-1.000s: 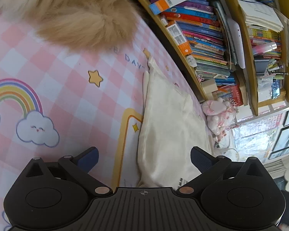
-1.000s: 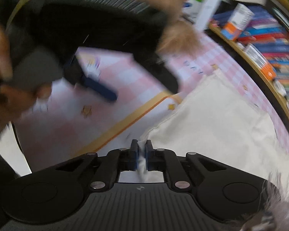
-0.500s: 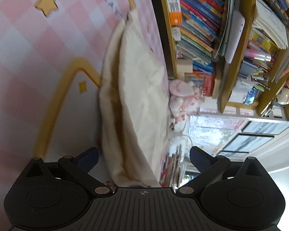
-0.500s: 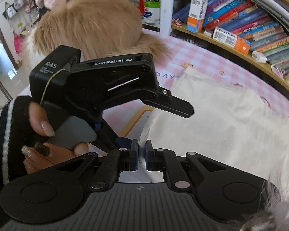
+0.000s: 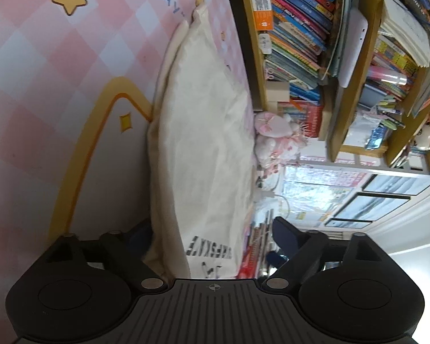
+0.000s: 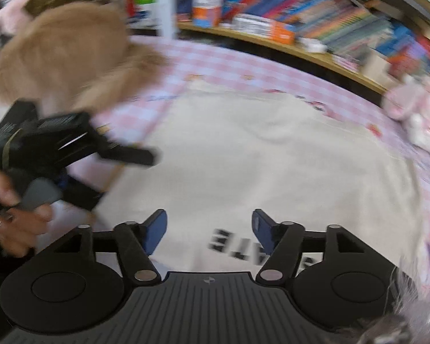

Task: Fold clothes

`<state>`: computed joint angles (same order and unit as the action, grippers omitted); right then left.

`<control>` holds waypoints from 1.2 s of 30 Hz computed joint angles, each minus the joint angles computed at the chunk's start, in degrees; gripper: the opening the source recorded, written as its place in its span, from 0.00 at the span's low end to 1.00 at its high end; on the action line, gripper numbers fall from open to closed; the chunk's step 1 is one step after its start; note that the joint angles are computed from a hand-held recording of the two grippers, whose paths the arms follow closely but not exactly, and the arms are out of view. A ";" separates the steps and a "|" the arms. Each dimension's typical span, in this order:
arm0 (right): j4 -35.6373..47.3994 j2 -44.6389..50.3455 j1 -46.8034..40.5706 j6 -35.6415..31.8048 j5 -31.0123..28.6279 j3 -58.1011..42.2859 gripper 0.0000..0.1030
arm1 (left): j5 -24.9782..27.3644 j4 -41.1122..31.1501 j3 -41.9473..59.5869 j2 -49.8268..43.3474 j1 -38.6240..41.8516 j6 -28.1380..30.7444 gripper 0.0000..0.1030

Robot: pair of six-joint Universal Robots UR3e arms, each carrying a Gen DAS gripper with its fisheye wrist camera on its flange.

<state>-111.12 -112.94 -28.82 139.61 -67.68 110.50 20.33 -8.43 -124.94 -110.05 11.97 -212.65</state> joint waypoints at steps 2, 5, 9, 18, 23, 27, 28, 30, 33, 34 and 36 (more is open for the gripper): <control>-2.46 3.18 -0.23 3.61 -1.61 -1.70 0.70 | 0.94 -1.78 -0.24 1.07 -0.06 0.95 0.74; -8.42 12.56 4.17 13.04 -7.15 -7.26 0.79 | 2.16 -3.95 -0.06 2.21 -0.48 2.53 0.73; -17.09 26.37 12.67 25.43 -15.21 -16.02 0.80 | 2.99 -6.04 0.25 3.24 -1.09 3.99 0.73; -11.91 49.43 24.23 27.43 -21.35 -42.01 0.80 | 6.02 -10.13 0.45 6.14 -2.23 5.64 0.66; -7.20 57.08 27.97 27.01 -23.78 -53.28 0.80 | 8.24 -10.83 0.49 6.79 -2.54 4.53 0.49; -5.40 60.44 29.81 26.10 -24.95 -57.88 0.80 | 7.64 -8.83 -0.61 5.36 -2.03 4.08 0.33; -4.96 61.05 30.09 25.96 -25.11 -58.70 0.80 | 7.54 -8.38 -0.97 4.94 -1.86 4.03 0.22; -4.03 62.29 30.64 25.68 -25.44 -60.38 0.80 | 7.42 -6.81 -1.62 4.05 -1.66 3.43 0.07; -1.65 64.52 31.39 25.46 -26.08 -63.84 0.80 | 8.61 -5.48 -1.64 5.40 -1.98 4.24 0.06; -0.27 65.49 31.69 25.53 -26.42 -65.64 0.80 | 9.10 -5.55 -1.02 6.29 -2.39 5.31 0.06; 4.03 68.20 32.34 25.67 -27.23 -71.37 0.80 | 10.01 -5.30 1.11 7.42 -3.59 7.51 0.06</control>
